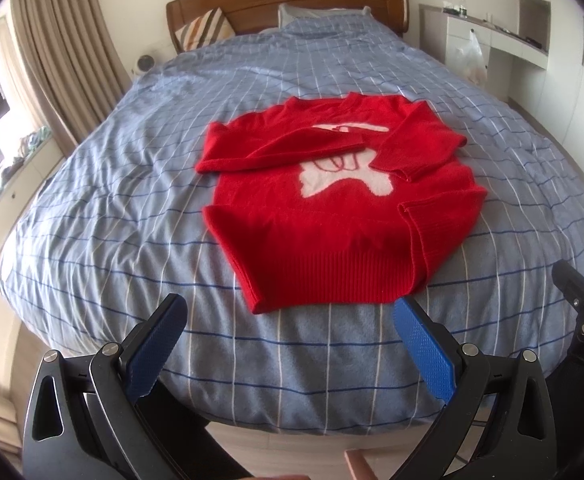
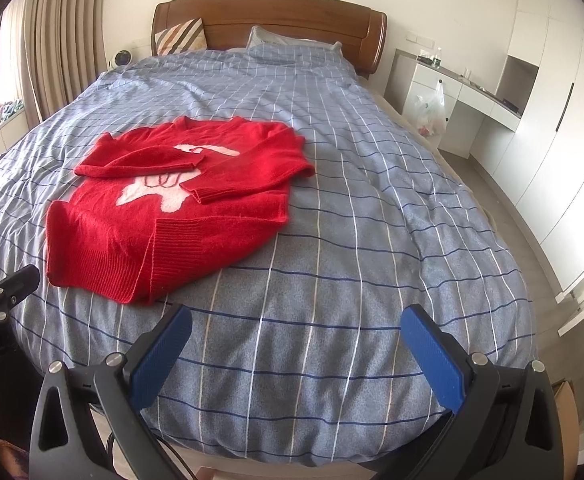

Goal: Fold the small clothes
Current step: 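Move both grippers toward the red sweater's hem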

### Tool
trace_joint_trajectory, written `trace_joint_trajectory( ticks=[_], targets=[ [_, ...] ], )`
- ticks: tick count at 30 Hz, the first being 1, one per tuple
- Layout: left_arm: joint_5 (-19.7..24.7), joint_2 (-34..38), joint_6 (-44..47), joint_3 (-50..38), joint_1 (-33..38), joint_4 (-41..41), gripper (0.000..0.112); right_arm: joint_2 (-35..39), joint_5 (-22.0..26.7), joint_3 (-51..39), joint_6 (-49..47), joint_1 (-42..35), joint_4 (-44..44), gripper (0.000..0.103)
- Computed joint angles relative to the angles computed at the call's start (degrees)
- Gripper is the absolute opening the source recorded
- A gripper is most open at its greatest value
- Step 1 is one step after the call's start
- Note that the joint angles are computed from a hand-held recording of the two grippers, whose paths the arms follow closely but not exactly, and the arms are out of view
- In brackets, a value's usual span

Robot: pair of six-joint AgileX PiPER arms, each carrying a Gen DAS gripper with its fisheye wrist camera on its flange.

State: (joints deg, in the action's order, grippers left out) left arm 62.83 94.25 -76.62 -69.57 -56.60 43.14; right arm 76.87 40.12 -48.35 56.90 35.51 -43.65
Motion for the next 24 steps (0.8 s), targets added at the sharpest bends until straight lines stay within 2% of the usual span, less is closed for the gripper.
trace_joint_trajectory(
  ticks=[24],
  targets=[
    [0.76, 0.42, 0.54, 0.30, 0.32, -0.68, 0.103, 1.56, 3.06, -0.74, 0.37, 0.34, -0.69, 0.103]
  ],
)
